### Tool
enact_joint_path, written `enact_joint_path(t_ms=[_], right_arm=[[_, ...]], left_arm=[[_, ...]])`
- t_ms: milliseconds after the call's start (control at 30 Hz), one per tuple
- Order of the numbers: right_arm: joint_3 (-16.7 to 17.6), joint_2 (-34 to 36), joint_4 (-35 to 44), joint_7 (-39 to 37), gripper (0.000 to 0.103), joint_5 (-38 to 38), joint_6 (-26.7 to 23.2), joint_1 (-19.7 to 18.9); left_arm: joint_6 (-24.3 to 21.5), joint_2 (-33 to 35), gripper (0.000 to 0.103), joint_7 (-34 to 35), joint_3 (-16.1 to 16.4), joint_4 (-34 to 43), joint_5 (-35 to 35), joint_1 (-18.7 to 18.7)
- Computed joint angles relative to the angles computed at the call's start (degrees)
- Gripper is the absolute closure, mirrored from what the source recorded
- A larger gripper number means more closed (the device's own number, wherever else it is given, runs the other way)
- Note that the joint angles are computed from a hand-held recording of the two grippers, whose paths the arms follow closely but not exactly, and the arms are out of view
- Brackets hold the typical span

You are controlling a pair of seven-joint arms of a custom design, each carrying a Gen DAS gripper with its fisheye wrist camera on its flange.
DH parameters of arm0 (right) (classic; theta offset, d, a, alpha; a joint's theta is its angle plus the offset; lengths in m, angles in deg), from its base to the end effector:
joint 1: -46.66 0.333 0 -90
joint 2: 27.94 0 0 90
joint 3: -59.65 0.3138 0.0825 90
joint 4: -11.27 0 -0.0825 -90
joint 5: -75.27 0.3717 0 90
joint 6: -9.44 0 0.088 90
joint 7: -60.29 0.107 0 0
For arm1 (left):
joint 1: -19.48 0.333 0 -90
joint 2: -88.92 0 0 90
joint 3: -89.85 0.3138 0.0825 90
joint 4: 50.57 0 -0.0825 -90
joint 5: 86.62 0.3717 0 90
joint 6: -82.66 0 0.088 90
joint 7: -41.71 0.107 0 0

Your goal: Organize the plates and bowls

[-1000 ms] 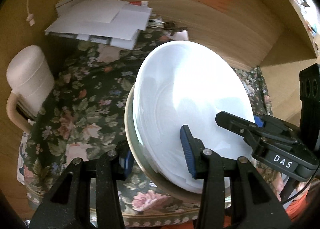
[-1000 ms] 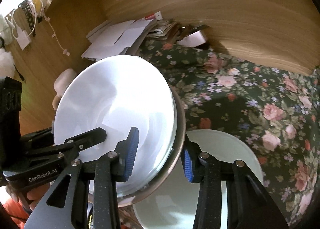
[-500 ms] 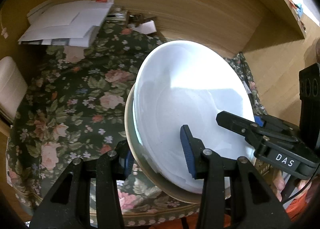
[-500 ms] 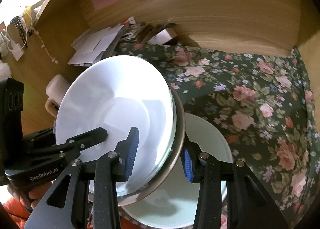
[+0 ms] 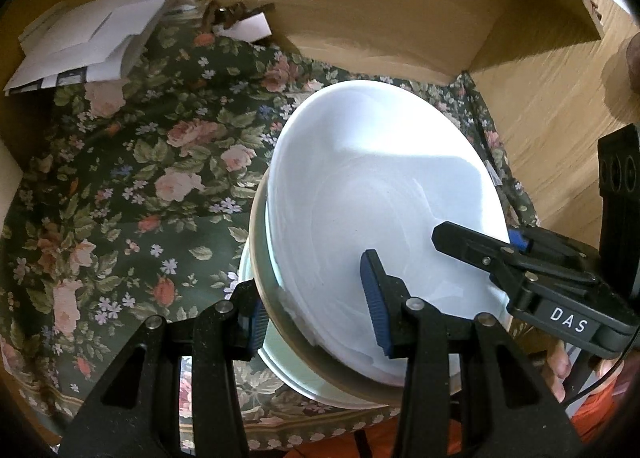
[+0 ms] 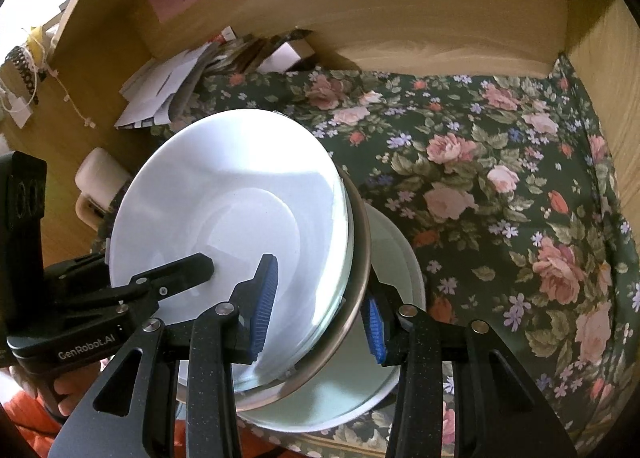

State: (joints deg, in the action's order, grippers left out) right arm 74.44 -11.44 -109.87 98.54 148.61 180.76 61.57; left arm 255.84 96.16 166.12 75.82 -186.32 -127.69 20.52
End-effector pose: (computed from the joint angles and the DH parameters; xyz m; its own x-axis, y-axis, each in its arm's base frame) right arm 0.5349 0.2213 0.3174 0.2683 -0.8741 -0.4049 -0.8447 -0.0114 -0.5352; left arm 0.5239 -0.0696 0.3279 -0.1671 -0.9736 0.1556 -0.8539 0.0640 -0.5165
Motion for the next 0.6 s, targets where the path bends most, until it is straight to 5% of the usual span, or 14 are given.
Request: enact_joint_path(t_ms=[300,500,600], right_arm=[[0.3,2.0,0.6,1.5,0.067,-1.4,-0.3,-0.5],[2.9,2.7,0.6,-1.3,0.066,-0.3,3.4,-1.7],[3.1,2.6,0.5,-1.9,0.065,0.2,4.4,-1.6]], left_arm=[[-1.9,2.6,0.060,-8.1,1.6,1.1,9.3,-0.3],[-2.6,3.3,0.061,-5.7,-0.7,1.7,8.2,2.3],[1.7,2.6,0.061,-5.3,-0.7,0.3,8.5,2.0]])
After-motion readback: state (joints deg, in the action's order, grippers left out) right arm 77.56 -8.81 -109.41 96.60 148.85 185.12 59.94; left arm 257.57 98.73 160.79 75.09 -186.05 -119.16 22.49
